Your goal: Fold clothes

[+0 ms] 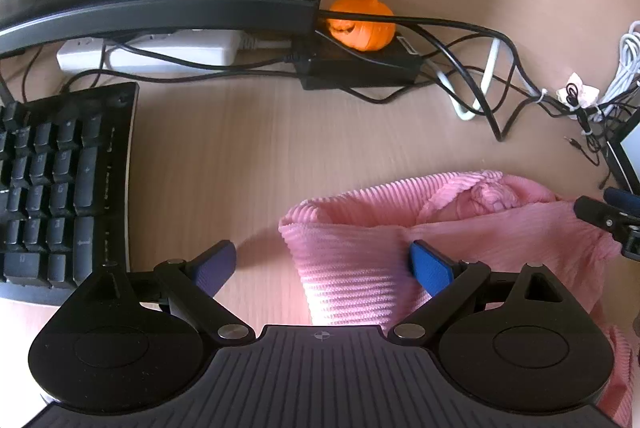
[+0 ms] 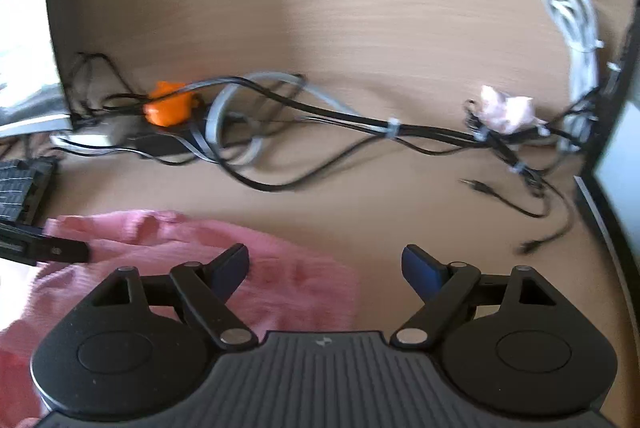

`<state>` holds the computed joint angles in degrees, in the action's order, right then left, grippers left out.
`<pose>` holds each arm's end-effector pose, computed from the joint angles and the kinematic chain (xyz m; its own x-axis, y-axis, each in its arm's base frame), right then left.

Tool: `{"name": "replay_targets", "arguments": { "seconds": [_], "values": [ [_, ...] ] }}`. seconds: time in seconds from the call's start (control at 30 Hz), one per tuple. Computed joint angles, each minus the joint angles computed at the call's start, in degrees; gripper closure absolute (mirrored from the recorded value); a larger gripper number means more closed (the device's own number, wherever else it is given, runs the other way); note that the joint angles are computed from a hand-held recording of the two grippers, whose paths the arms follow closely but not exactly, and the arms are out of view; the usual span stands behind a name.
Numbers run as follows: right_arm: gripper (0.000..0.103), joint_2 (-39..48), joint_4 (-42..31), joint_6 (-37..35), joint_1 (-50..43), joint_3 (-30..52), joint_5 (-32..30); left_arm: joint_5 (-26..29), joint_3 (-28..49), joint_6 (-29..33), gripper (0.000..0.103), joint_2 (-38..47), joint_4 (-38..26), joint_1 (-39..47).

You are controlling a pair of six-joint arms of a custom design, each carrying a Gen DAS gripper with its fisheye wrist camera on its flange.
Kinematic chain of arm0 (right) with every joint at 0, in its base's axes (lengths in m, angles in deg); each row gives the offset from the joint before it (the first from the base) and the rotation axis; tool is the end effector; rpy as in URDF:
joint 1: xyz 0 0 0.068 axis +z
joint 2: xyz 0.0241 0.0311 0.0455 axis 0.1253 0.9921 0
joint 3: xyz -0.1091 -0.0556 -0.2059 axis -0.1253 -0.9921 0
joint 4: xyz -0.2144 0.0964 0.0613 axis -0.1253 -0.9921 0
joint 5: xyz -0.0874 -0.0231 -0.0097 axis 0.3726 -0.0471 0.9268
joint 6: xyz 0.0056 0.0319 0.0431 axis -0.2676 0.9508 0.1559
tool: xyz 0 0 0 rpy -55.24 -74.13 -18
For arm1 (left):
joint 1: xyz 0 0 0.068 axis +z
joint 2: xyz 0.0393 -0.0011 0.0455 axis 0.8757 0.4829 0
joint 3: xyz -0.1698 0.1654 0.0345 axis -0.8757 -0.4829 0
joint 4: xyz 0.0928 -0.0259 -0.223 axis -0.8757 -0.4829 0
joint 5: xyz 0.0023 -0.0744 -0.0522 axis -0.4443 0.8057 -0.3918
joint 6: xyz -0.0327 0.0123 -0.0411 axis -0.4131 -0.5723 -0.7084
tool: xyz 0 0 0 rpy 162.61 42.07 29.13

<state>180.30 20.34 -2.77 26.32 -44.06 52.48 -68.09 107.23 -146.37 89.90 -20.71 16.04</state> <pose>0.2955 0.1109 0.0396 -0.5906 -0.3814 -0.7112 -0.5762 0.8163 0.0407 0.1675 -0.1441 0.0485 -0.6918 -0.4890 -0.5313 -0.4721 0.8631 -0.1796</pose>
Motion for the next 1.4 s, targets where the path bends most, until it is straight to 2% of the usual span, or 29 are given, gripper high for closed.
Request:
{"name": "replay_targets", "arguments": {
  "seconds": [0.1,0.3,0.33,0.37,0.4,0.43,0.53,0.57,0.6,0.63,0.67,0.7,0.77,0.83,0.87,0.93,1.0,1.03,1.1,1.13,1.17,1.2,1.3,1.4],
  "values": [
    [0.017,3.81,-2.34,0.36,0.32,3.47,3.82,0.15,0.02,0.3,0.006,-0.11,-0.16,0.07],
    [0.019,0.37,-10.14,5.82,-3.23,5.81,-6.67,1.31,-4.67,-1.82,0.006,-6.2,2.81,1.43],
    [0.021,0.53,-10.8,6.56,-2.89,6.43,-7.24,1.11,-3.38,-1.82,0.006,-4.9,2.09,1.94],
    [0.031,1.2,-10.74,7.15,-2.06,7.05,-6.98,0.89,-2.05,-1.85,0.007,-3.58,1.34,2.42],
    [0.039,2.48,-10.29,7.43,-0.9,7.83,-5.8,0.75,-0.67,-1.76,0.014,-2.04,0.87,2.64],
    [0.04,4.13,-9.92,7.67,0.3,8.83,-4.01,0.74,0.45,-1.65,0.02,-0.27,1.18,2.62],
    [0.04,6.7,-7.51,8.75,2.13,9.18,-1.37,-1.43,3.38,-1.54,0.031,3.01,0.0,1.47],
    [0.047,6.52,-7.65,8.44,2.4,9.01,-1.92,-1.51,3.49,-1.24,0.034,3.2,0.3,1.26],
    [0.065,6.13,-8.69,7.67,2.55,9.09,-3.04,-1.56,3.57,-0.92,0.049,3.36,0.63,1.08],
    [0.07,5.54,-9.65,6.38,2.69,9.01,-3.82,-1.05,3.3,-0.47,0.069,3.08,1.32,1.1],
    [0.077,4.79,-10.28,4.9,2.81,8.68,-4.2,-0.82,2.74,-0.16,0.076,2.21,1.76,0.96],
    [0.081,4.04,-10.94,3.42,2.94,8.36,-4.56,-0.63,2.19,0.13,0.078,1.32,2.15,0.81],
    [0.081,2.75,-11.2,1.89,2.44,7.52,-4.95,-1.17,1.75,0.51,0.078,-0.05,1.56,0.25],
    [0.08,2.94,-12.18,1.95,1.73,8.05,-5.0,-0.96,2.01,0.89,0.064,-0.29,0.61,0.45],
    [0.079,3.29,-12.46,2.28,1.54,8.41,-4.93,-0.5,2.34,1.06,0.06,0.17,0.25,0.83],
    [0.074,3.95,-12.66,3.04,1.51,8.99,-4.64,0.17,2.75,1.35,0.047,1.33,0.53,1.29],
    [0.064,4.71,-12.47,3.3,2.02,9.45,-4.09,0.38,3.23,1.59,0.04,2.57,1.05,1.53],
    [0.063,5.04,-11.73,3.21,2.34,9.38,-3.86,0.26,3.85,2.04,0.037,3.07,0.96,1.54],
    [0.064,5.49,-10.92,2.74,2.75,9.46,-3.9,-0.78,5.22,3.24,0.039,4.64,1.08,1.14],
    [0.071,5.5,-11.58,2.25,2.63,9.8,-4.58,-1.78,5.96,4.14,0.062,5.52,0.91,0.58],
    [0.084,5.19,-12.72,1.99,2.18,10.02,-5.9,-2.41,6.46,5.05,0.078,6.31,1.05,-0.18],
    [0.087,4.72,-14.05,1.89,1.54,10.16,-7.52,-1.84,6.49,5.87,0.088,6.22,1.4,-0.69],
    [0.089,-0.84,-13.86,1.17,-0.77,5.49,-10.67,-4.76,4.09,5.4,0.092,0.31,-0.32,-4.52],
    [0.09,-12.91,-16.04,-0.57,-5.26,-2.7,-16.57,-11.1,3.3,0.88,0.094,-10.59,-10.52,-11.93]
  ]
}}
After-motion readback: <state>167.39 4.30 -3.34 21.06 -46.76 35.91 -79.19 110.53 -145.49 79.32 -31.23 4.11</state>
